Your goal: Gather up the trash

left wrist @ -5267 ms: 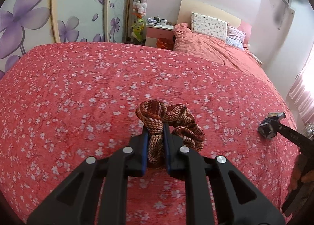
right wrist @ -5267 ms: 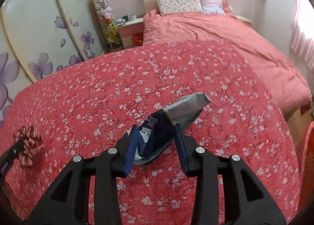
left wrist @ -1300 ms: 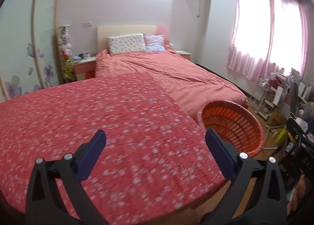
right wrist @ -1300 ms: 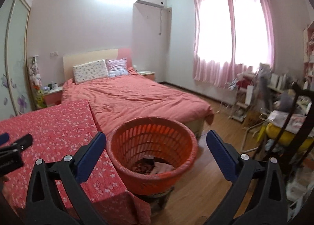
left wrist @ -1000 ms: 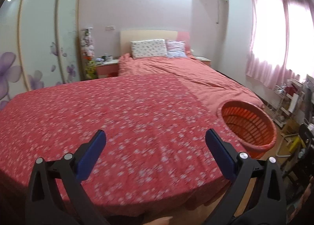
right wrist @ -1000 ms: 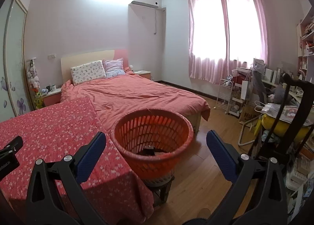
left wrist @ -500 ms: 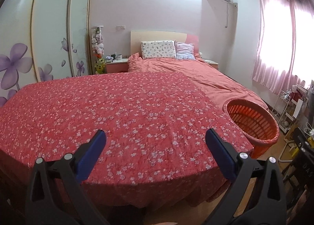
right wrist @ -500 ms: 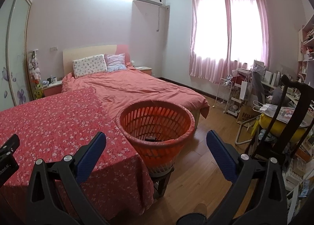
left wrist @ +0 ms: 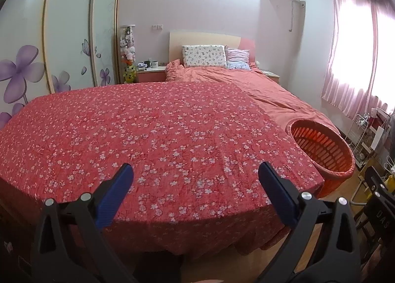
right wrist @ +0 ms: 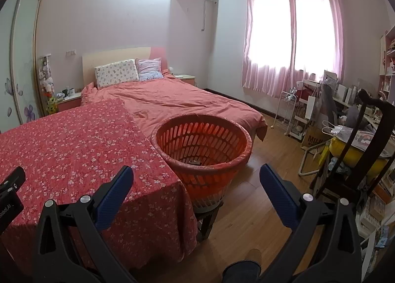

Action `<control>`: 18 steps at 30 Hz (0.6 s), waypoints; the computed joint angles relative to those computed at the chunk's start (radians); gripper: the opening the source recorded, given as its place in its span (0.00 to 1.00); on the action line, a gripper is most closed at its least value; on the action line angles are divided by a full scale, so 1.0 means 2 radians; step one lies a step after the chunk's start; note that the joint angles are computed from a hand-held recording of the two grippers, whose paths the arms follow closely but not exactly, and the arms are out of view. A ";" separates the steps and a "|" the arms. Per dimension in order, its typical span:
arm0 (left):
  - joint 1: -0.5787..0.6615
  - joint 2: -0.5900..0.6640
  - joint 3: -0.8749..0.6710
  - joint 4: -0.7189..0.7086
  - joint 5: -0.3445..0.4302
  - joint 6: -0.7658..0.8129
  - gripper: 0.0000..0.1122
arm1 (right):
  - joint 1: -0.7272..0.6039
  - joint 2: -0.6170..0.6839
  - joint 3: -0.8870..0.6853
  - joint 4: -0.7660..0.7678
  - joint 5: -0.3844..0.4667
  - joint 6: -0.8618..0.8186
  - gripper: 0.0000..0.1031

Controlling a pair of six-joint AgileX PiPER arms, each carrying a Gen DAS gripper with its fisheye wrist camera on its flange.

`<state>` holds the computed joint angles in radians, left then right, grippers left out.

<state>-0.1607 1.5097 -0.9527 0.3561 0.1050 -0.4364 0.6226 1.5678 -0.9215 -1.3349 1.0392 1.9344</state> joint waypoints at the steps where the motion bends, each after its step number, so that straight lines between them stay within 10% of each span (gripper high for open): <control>1: 0.000 0.001 0.000 0.003 0.000 -0.003 0.88 | 0.000 0.001 -0.001 0.001 -0.001 0.000 0.98; 18: -0.008 0.012 -0.006 0.050 0.016 -0.051 0.88 | -0.008 0.002 -0.003 0.019 -0.014 -0.016 0.98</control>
<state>-0.1776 1.5328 -0.9653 0.4564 0.1377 -0.5375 0.6063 1.5715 -0.9270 -1.2969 1.0111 1.9026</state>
